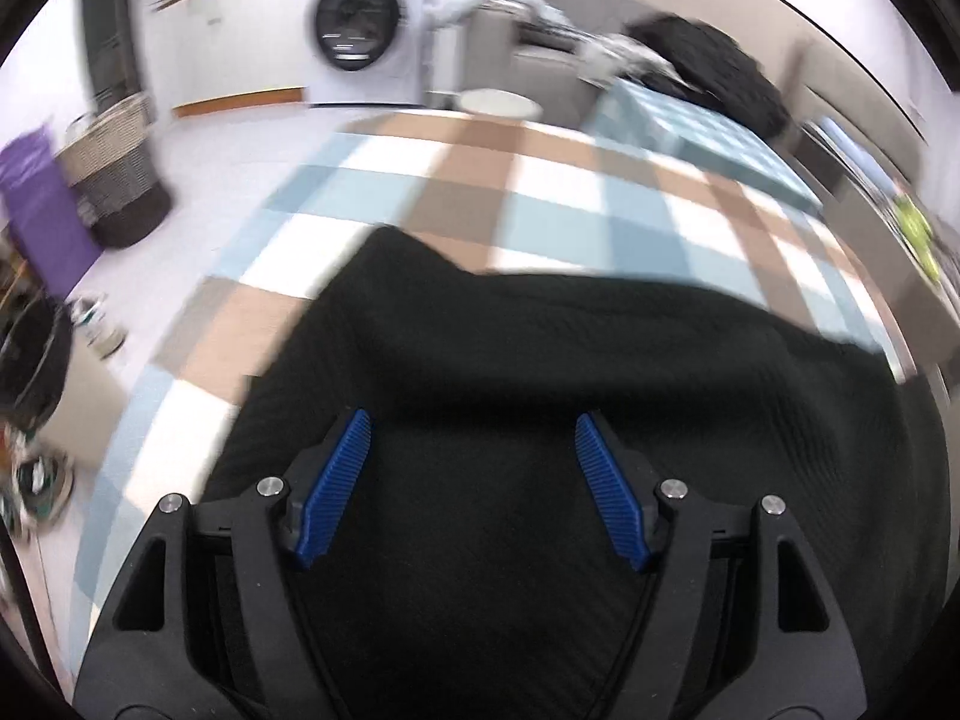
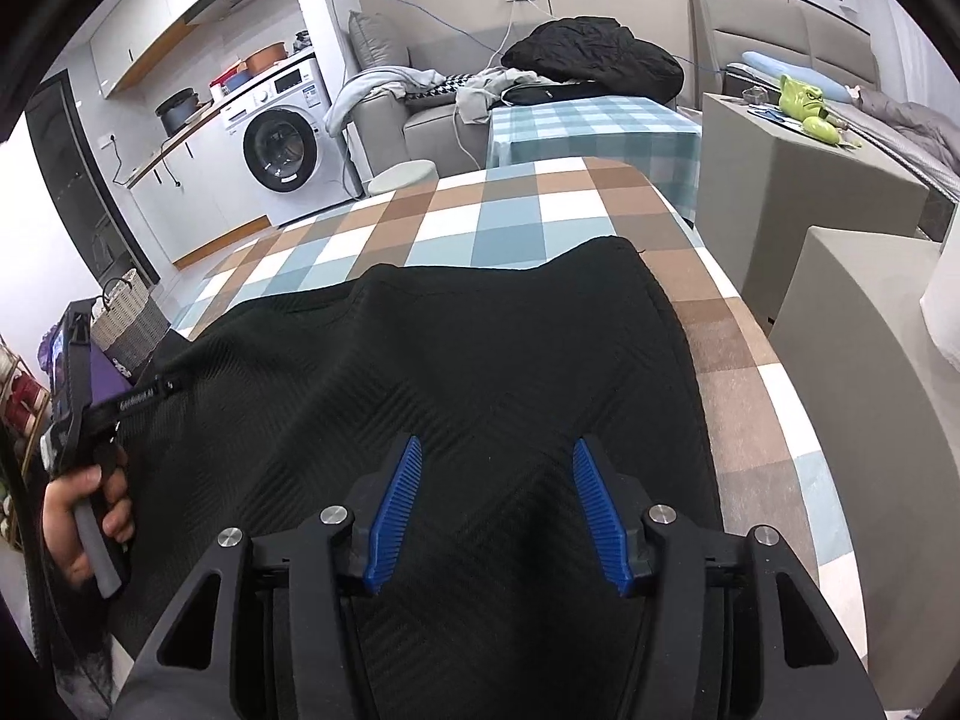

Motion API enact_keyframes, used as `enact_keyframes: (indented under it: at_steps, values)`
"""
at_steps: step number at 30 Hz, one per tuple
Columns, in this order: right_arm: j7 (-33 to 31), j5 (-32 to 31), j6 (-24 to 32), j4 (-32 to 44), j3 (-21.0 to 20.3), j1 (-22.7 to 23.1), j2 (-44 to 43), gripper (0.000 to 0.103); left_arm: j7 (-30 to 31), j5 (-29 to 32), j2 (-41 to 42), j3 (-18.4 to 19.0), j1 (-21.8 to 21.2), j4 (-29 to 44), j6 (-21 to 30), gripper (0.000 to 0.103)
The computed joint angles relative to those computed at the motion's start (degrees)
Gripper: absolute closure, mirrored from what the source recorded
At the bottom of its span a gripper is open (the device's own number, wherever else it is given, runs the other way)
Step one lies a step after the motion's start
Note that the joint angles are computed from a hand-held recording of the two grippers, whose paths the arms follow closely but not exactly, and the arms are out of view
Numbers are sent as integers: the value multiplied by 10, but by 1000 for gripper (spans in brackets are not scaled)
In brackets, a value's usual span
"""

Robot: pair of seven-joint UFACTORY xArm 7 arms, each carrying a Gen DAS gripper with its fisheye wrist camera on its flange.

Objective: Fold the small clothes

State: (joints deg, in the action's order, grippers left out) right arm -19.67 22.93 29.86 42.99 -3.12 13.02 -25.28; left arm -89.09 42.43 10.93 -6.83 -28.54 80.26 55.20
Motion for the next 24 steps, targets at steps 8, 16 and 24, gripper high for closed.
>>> enact_keyframes:
  at_steps: [8, 16, 24]
  values:
    - [15, -6, 8, 3, 0, -12, 1, 48, -43, 16, -28, -12, 13, -34, -8, 34]
    - [22, -6, 41, -4, -15, -29, -21, 39, -74, 24, -74, -35, -1, -73, -23, 34]
    - [14, -6, 84, -40, -30, -42, -89, 39, -135, 34, -182, -96, -5, -150, -5, 33]
